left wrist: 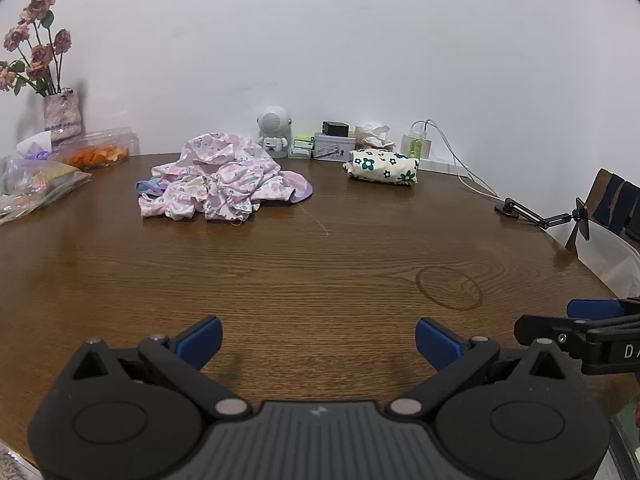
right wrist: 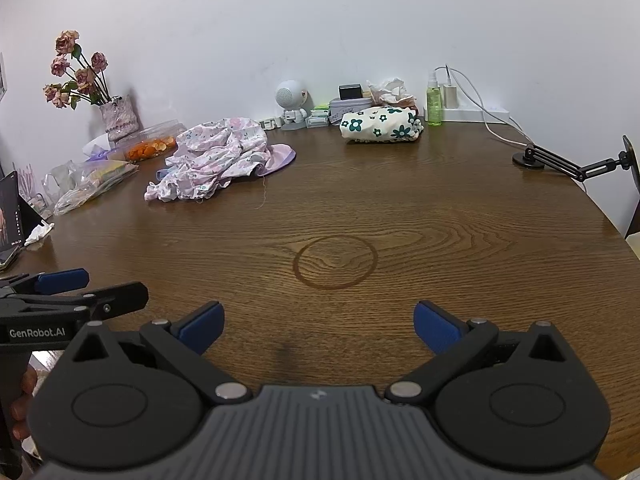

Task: Fold clothes

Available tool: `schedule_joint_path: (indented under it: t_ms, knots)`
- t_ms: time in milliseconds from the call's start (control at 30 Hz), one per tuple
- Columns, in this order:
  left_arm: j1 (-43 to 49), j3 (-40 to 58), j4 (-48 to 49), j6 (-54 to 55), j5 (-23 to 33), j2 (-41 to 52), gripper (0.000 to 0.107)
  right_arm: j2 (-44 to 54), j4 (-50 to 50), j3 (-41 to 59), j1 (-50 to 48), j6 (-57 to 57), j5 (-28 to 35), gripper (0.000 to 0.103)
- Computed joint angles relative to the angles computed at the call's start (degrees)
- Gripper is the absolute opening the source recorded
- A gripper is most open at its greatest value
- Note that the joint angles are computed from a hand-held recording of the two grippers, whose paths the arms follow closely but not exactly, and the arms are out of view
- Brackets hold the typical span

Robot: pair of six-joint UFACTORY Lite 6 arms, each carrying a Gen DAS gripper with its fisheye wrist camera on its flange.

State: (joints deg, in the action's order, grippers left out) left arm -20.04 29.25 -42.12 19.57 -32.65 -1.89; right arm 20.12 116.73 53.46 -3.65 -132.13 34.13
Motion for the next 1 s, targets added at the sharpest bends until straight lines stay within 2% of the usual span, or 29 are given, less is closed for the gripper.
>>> schedule_joint_path:
  t_ms: [1000]
  knots:
    - [0.18, -0.82, 0.42, -0.62, 0.45, -0.88, 0.103, 0.59, -0.42, 0.41, -0.34, 0.08, 0.24, 0.103]
